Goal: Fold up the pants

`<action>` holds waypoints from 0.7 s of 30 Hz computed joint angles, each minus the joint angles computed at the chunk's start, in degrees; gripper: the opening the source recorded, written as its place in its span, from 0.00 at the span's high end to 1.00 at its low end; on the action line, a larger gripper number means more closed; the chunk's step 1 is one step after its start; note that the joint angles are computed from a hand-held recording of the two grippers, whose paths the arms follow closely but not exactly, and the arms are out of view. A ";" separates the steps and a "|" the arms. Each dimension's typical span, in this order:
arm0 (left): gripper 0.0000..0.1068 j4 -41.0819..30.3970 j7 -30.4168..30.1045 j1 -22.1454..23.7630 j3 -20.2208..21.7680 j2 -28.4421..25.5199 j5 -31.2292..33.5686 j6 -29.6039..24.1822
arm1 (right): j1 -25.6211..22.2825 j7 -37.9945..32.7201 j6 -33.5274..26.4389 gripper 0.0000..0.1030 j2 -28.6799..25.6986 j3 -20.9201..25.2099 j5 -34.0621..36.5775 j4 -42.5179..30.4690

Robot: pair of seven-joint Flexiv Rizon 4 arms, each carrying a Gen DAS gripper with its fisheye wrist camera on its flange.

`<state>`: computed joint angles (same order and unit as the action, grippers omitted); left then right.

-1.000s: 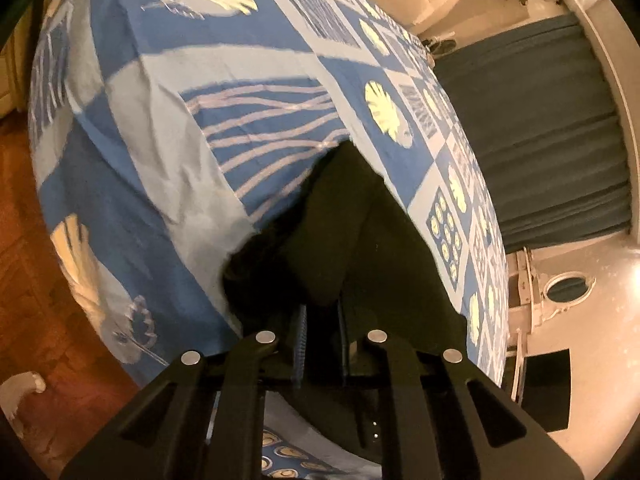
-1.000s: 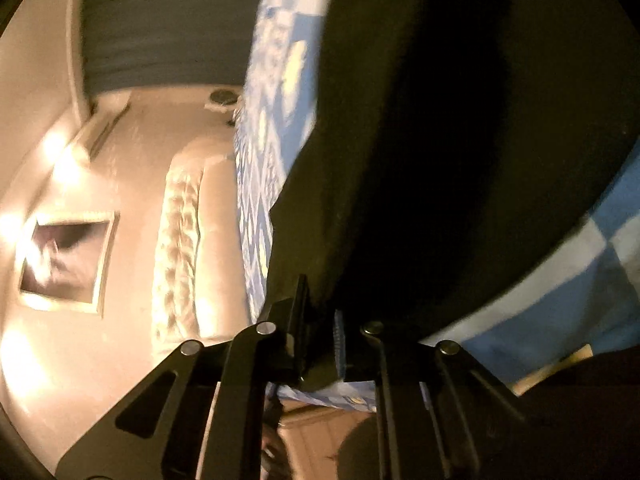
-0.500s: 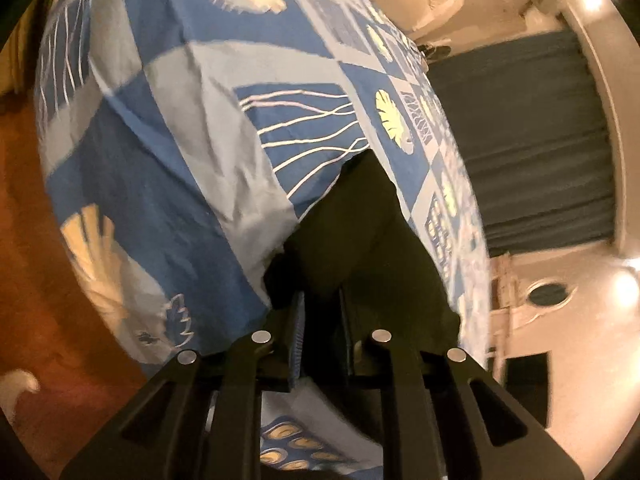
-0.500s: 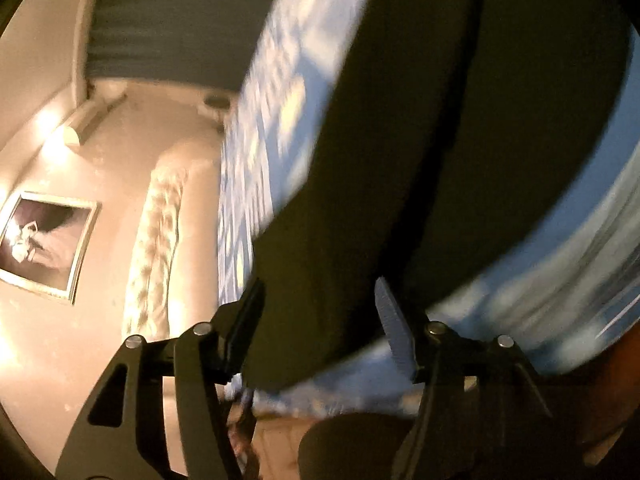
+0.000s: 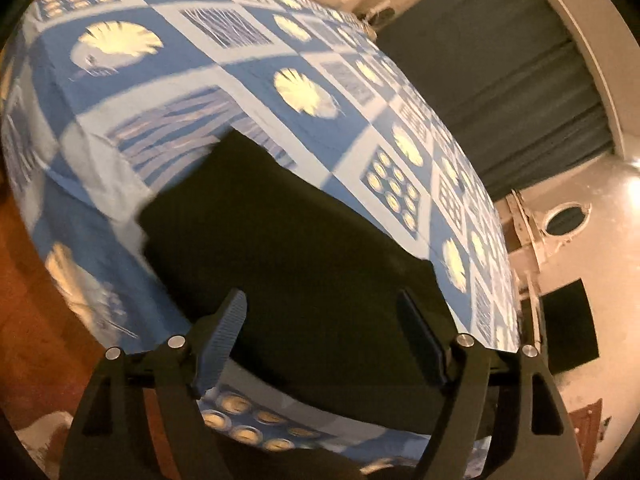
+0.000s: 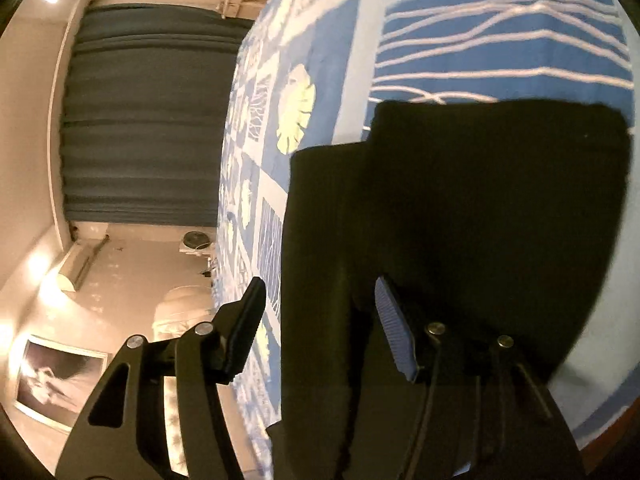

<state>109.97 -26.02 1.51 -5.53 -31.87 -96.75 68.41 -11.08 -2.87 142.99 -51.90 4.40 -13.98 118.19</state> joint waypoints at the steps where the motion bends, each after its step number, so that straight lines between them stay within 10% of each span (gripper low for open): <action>1: 0.29 -0.05 -1.16 -0.05 -0.11 -0.23 1.21 -0.30 | -0.11 -0.10 0.65 0.44 -0.34 0.18 -0.46 -0.38; 7: 0.29 -1.44 -3.48 -1.71 -1.71 -2.31 3.55 1.82 | -5.28 7.78 -3.78 0.46 -3.06 3.45 -14.07 -4.06; 21: 0.29 -1.36 -7.82 -0.13 -5.60 -4.17 11.74 0.62 | 2.56 0.64 -4.57 0.45 -3.79 -1.05 -0.67 -8.70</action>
<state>108.61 -33.84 1.39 -11.13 -36.04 -85.01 69.03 -8.51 -2.23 138.42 -55.69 3.34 -14.64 109.48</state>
